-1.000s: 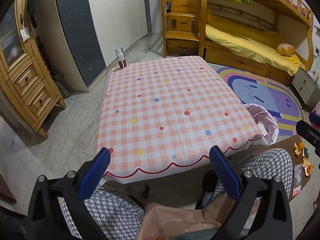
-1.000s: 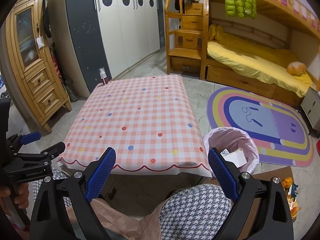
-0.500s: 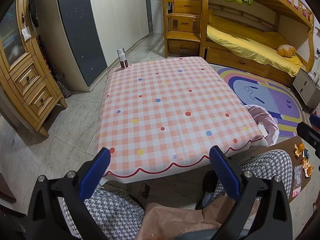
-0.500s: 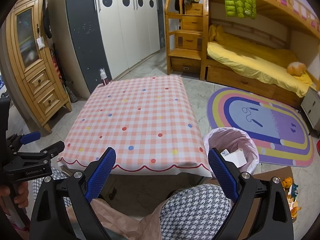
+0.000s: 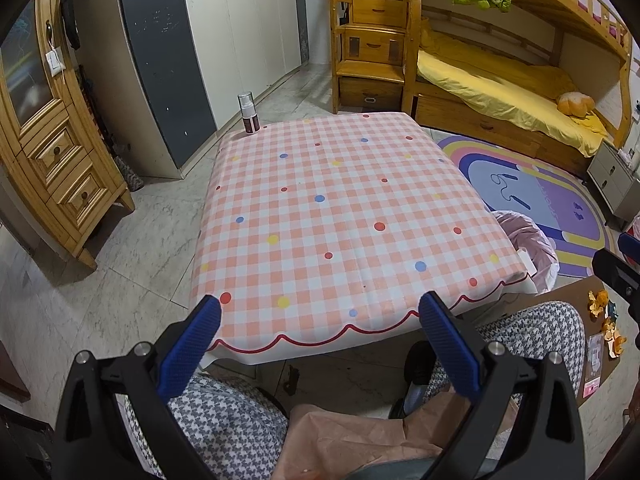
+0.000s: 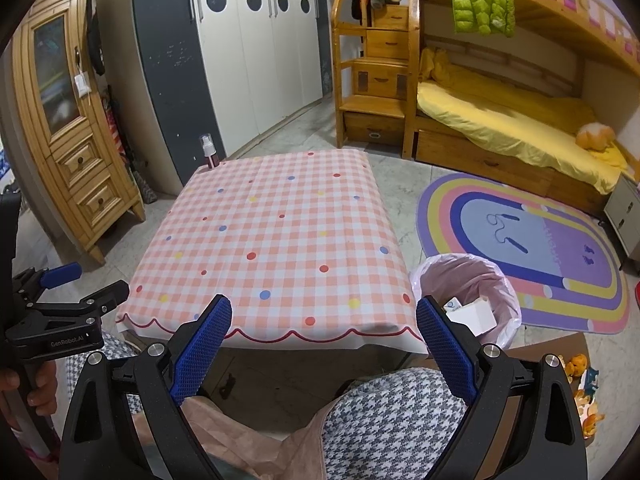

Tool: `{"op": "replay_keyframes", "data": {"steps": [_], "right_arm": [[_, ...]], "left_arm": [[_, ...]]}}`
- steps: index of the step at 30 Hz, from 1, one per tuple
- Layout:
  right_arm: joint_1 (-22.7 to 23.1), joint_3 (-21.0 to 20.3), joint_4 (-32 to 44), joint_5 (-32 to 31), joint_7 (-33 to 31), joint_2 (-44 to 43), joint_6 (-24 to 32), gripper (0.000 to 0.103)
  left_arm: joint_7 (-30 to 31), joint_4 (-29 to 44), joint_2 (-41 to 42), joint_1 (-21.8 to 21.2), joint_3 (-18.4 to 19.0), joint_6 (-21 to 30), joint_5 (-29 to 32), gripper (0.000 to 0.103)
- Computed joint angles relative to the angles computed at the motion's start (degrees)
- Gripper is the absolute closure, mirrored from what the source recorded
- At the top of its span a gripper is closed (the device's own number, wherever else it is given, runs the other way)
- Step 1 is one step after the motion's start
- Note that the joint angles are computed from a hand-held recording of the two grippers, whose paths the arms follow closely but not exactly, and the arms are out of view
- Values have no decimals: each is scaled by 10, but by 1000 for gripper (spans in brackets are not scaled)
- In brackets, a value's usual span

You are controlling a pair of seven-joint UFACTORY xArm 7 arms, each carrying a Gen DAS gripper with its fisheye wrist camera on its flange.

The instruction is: Collect trash

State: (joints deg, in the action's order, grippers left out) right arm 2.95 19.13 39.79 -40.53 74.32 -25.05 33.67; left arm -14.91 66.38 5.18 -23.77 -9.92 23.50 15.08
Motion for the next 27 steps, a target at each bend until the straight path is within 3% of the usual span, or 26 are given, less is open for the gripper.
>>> {"op": "replay_keyframes", "data": {"steps": [27], "right_arm": [[-7,-4,-9,7,-11,-4,-13,11]], "left_arm": [[2,-1,0,0,1,1,-1,7]]}}
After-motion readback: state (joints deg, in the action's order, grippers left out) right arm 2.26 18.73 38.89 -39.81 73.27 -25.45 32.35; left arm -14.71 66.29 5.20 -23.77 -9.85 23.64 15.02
